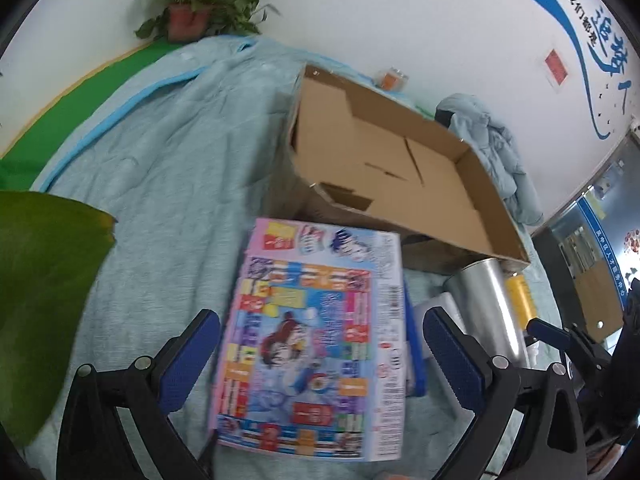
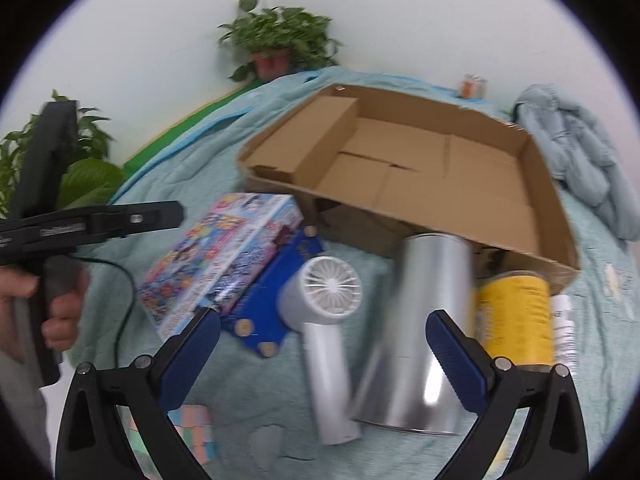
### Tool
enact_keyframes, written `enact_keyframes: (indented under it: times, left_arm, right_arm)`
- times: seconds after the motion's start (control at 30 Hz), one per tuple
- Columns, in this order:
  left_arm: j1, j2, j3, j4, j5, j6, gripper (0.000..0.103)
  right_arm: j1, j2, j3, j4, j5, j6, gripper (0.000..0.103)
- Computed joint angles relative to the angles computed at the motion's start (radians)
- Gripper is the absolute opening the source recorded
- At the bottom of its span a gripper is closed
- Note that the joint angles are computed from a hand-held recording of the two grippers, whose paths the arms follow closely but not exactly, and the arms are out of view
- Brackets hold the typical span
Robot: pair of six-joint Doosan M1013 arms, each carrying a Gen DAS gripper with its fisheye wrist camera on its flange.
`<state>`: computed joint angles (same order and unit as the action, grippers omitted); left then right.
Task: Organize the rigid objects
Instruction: 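Move both grippers toward the colourful board-game box beside the hair dryer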
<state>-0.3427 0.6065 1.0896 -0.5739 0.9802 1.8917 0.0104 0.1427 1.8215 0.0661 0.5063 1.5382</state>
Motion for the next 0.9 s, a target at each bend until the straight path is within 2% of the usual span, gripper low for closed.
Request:
enact_keyframes:
  times: [0.1, 0.23, 0.4, 0.53, 0.63, 0.7, 0.77, 0.87, 0.9]
  left_arm:
    - [0.015, 0.036, -0.037, 0.012, 0.059, 0.009, 0.102]
    - [0.030, 0.075, -0.077, 0.007, 0.136, -0.013, 0.102]
    - [0.055, 0.133, -0.131, -0.029, 0.253, -0.084, 0.102]
    - [0.065, 0.156, -0.148, -0.043, 0.305, -0.084, 0.101]
    - [0.068, 0.165, -0.165, -0.044, 0.330, -0.063, 0.100]
    - [0.067, 0.162, -0.188, -0.001, 0.332, -0.073, 0.093]
    - [0.060, 0.137, -0.200, 0.067, 0.306, -0.086, 0.092]
    - [0.030, 0.069, -0.184, 0.312, 0.205, -0.099, 0.092]
    - [0.021, 0.052, -0.176, 0.366, 0.180, -0.082, 0.096]
  right_arm:
    - [-0.015, 0.033, -0.029, 0.253, 0.081, -0.188, 0.102]
    - [-0.006, 0.071, -0.057, 0.380, 0.146, -0.292, 0.102]
    - [0.019, 0.117, -0.096, 0.353, 0.187, -0.256, 0.102]
    - [0.036, 0.132, -0.111, 0.332, 0.199, -0.256, 0.102]
    - [0.051, 0.142, -0.119, 0.270, 0.189, -0.204, 0.102]
    - [0.041, 0.150, -0.125, 0.300, 0.212, -0.214, 0.102]
    - [0.037, 0.147, -0.122, 0.306, 0.213, -0.216, 0.100]
    - [0.027, 0.136, -0.109, 0.312, 0.196, -0.228, 0.100]
    - [0.023, 0.131, -0.104, 0.321, 0.193, -0.237, 0.100]
